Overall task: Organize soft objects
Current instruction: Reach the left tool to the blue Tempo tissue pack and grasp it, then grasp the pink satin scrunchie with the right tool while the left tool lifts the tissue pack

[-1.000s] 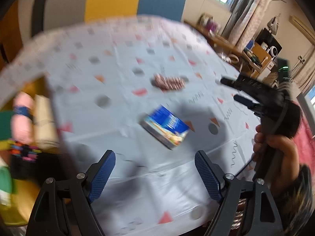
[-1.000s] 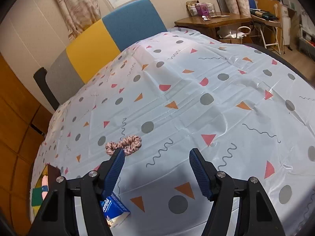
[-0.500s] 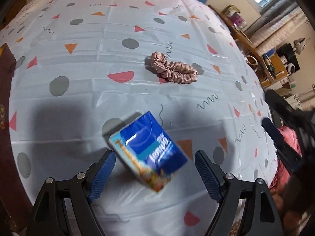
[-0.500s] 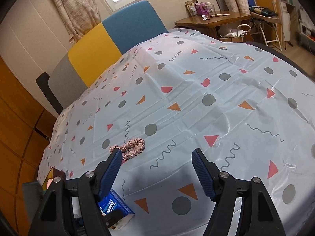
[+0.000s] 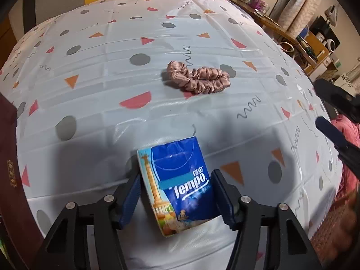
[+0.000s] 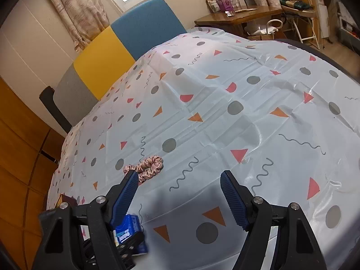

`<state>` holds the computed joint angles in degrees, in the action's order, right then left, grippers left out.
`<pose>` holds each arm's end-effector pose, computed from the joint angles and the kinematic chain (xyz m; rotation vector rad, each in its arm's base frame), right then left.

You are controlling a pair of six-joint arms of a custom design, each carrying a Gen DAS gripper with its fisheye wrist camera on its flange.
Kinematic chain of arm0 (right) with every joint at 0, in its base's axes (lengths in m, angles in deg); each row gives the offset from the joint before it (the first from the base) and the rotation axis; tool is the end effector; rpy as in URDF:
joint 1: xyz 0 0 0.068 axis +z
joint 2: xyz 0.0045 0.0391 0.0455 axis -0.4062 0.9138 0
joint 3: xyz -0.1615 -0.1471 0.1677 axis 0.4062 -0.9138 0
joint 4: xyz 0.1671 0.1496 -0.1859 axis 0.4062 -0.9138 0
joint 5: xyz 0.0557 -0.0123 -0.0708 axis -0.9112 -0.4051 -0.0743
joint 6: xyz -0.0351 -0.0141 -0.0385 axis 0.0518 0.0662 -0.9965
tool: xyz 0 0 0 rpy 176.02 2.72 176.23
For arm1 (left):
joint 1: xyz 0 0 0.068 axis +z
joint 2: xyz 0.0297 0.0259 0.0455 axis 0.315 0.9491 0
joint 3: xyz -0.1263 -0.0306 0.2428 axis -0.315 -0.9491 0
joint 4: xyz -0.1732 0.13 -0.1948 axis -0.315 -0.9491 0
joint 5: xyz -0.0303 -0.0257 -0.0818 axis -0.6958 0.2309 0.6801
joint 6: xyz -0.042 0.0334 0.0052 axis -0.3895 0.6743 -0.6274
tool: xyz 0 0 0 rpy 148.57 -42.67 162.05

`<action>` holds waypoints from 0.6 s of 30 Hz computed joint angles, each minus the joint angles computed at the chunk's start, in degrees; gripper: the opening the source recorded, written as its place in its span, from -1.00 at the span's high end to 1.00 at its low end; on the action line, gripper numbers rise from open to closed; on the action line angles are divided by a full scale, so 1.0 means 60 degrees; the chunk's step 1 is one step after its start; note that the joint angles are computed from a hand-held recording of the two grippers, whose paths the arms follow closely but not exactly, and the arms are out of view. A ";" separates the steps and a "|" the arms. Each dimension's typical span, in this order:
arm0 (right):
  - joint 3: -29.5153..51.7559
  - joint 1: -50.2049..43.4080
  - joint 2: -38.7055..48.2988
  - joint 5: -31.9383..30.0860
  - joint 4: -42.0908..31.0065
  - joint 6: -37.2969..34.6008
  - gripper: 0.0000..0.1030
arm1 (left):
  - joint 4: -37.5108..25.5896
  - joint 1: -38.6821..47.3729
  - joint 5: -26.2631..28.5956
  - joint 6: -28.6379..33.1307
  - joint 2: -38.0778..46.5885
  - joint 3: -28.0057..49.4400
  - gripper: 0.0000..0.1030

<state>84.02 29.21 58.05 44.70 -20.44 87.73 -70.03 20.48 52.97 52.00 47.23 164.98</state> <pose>0.2247 0.2601 0.2057 1.3022 2.0017 0.1116 0.4007 0.0016 0.1616 1.2203 2.5892 -0.4370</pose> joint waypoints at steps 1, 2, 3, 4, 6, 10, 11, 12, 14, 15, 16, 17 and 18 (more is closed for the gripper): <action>0.0009 -0.0006 0.0019 -0.0042 0.0005 -0.0029 -0.47 | -0.0033 0.0095 0.0017 0.0127 0.0007 0.0020 -0.17; 0.0016 -0.0021 0.0042 -0.0099 0.0051 -0.0093 -0.47 | -0.0057 0.0226 0.0079 0.0322 0.0010 0.0019 -0.17; 0.0000 -0.0037 0.0047 -0.0159 0.0138 -0.0169 -0.47 | -0.0042 0.0431 0.0239 0.0588 -0.0015 -0.0045 -0.17; -0.0022 -0.0049 0.0048 -0.0224 0.0224 -0.0243 -0.47 | 0.0069 0.0581 0.0377 0.0769 -0.0070 -0.0168 -0.17; -0.0126 -0.0124 0.0039 -0.0471 0.0588 -0.0531 -0.47 | 0.0422 0.0916 0.0789 0.1242 -0.0244 -0.0554 -0.17; -0.0315 -0.0395 0.0111 -0.1202 0.1840 -0.1764 -0.47 | 0.0841 0.1364 0.1357 0.1883 -0.0411 -0.1040 -0.13; -0.0165 -0.0485 0.0263 -0.1436 0.2024 -0.2242 -0.47 | 0.0912 0.1427 0.1450 0.2007 -0.0425 -0.1111 -0.11; 0.0040 -0.0546 0.0441 -0.1574 0.2070 -0.2601 -0.47 | 0.0938 0.1498 0.1551 0.2123 -0.0405 -0.1132 -0.11; 0.0560 -0.0775 0.0857 -0.1952 0.2111 -0.3586 -0.47 | 0.0952 0.1584 0.1703 0.2208 -0.0366 -0.1139 -0.09; 0.0875 -0.0923 0.1094 -0.2109 0.2059 -0.4143 -0.50 | 0.1026 0.1547 0.1740 0.2152 -0.0355 -0.1166 -0.09; 0.1219 -0.1063 0.1350 -0.2193 0.1948 -0.4725 -0.53 | 0.1080 0.1543 0.1779 0.2143 -0.0373 -0.1215 -0.09; 0.1621 -0.1208 0.1648 -0.2221 0.1757 -0.5352 -0.59 | 0.1146 0.1555 0.1808 0.2176 -0.0395 -0.1268 -0.08; 0.2090 -0.1389 0.2007 -0.2313 0.1565 -0.6177 -0.61 | 0.1163 0.1603 0.1840 0.2254 -0.0423 -0.1308 -0.08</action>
<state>96.56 20.87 70.09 30.82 -11.05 50.67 -63.05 30.09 64.01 65.52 44.69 157.13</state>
